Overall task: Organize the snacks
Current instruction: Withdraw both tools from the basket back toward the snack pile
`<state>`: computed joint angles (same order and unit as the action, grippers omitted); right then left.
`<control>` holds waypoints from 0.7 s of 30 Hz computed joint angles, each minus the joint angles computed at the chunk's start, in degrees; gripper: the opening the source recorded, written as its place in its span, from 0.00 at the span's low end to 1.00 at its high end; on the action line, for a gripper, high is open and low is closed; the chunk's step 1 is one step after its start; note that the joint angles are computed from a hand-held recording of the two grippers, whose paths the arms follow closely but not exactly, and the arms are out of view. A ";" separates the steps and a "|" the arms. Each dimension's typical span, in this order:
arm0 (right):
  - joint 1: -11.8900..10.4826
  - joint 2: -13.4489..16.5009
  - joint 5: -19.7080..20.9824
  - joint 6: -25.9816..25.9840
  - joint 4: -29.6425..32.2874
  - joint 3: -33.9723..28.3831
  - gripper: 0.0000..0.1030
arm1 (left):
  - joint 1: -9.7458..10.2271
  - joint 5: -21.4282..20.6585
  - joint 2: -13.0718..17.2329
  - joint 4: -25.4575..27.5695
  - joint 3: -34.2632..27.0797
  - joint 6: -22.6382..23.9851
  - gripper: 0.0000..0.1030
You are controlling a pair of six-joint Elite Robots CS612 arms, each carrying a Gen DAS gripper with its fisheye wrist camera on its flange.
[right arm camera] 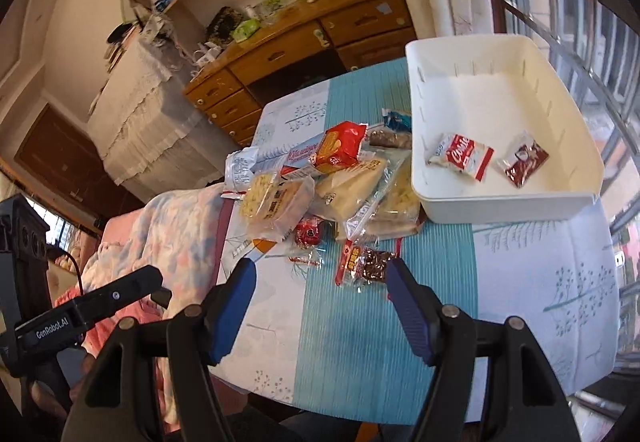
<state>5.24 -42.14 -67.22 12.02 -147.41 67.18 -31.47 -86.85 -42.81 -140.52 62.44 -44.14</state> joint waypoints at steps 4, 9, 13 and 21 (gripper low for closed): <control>1.06 0.43 -2.50 5.68 0.63 -0.50 0.66 | 1.66 -3.04 0.42 0.98 -0.49 3.13 0.80; 2.63 0.87 -6.30 12.10 0.88 -0.91 0.66 | 3.93 -7.31 2.00 4.13 -2.99 9.02 0.83; 3.99 1.26 -9.99 18.41 0.47 -0.97 0.66 | 5.42 -10.47 3.54 6.76 -5.35 13.80 0.83; 6.15 1.43 -16.87 25.23 2.39 -0.51 0.66 | 7.54 -17.82 7.89 13.08 -12.08 20.95 0.86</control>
